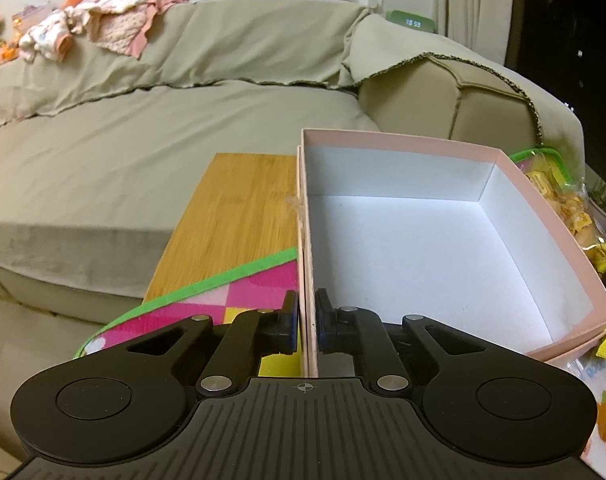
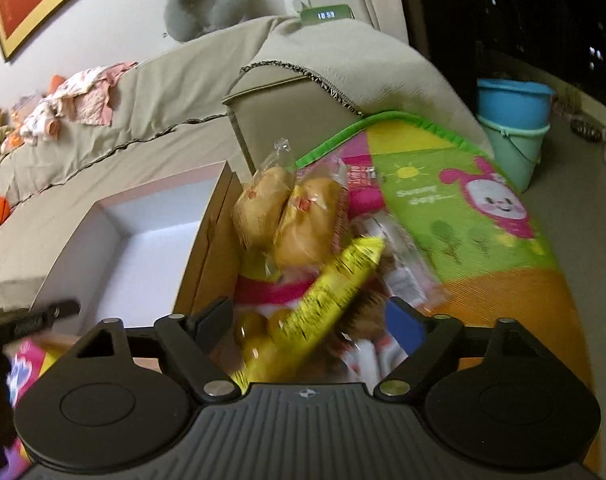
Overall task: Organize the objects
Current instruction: 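Lower the right tool onto a wrapped round bread bun and close it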
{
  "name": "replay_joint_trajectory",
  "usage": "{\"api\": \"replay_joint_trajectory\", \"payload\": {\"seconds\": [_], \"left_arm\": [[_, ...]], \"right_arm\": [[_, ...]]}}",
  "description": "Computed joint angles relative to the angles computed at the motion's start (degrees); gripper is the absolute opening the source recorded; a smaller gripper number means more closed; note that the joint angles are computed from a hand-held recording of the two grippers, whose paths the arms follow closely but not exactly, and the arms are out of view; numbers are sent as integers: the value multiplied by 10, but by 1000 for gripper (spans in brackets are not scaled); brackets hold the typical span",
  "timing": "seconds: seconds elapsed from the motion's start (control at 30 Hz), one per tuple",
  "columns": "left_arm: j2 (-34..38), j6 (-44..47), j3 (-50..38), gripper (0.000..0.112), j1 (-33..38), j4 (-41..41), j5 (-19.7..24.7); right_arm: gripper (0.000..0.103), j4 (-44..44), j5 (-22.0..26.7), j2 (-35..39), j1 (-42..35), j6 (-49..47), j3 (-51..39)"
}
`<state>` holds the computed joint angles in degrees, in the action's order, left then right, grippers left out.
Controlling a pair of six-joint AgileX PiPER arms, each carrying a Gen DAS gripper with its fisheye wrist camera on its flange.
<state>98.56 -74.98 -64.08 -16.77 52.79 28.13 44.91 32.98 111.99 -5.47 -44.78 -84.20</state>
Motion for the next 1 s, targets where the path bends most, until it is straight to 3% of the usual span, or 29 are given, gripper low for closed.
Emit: {"api": "replay_joint_trajectory", "payload": {"seconds": [0.07,0.1,0.17,0.37,0.53,0.6,0.7,0.73,0.77,0.87,1.0], "left_arm": [[-3,0,4,11,0,-2,-2],[-4,2,4,11,1,-5,-4],[-4,-4,5,11,1,-1,-4],[-4,-18,6,11,-2,8,-4],[-5,-42,11,11,-2,19,-8],[-5,-46,12,11,-3,22,-7],[-6,-58,16,11,-6,31,-6],[-5,-59,16,11,-7,33,-4],[-5,-60,15,11,-8,34,-3],[-4,-58,15,11,-9,34,-1],[-3,-68,15,11,-11,40,2]], "right_arm": [[57,-64,-7,19,21,61,-27],[56,-100,-3,26,29,91,-37],[38,-130,-16,19,37,107,-27],[13,-111,32,-30,-5,79,-1],[13,-95,40,-84,-28,24,44],[18,-101,25,-88,-27,24,58],[37,-83,21,-83,-36,19,69],[55,-74,5,-85,-36,8,81],[64,-69,-19,-88,-33,-5,97],[64,-25,-96,-97,-25,-97,145],[64,73,-71,-76,-38,-196,124]]}}
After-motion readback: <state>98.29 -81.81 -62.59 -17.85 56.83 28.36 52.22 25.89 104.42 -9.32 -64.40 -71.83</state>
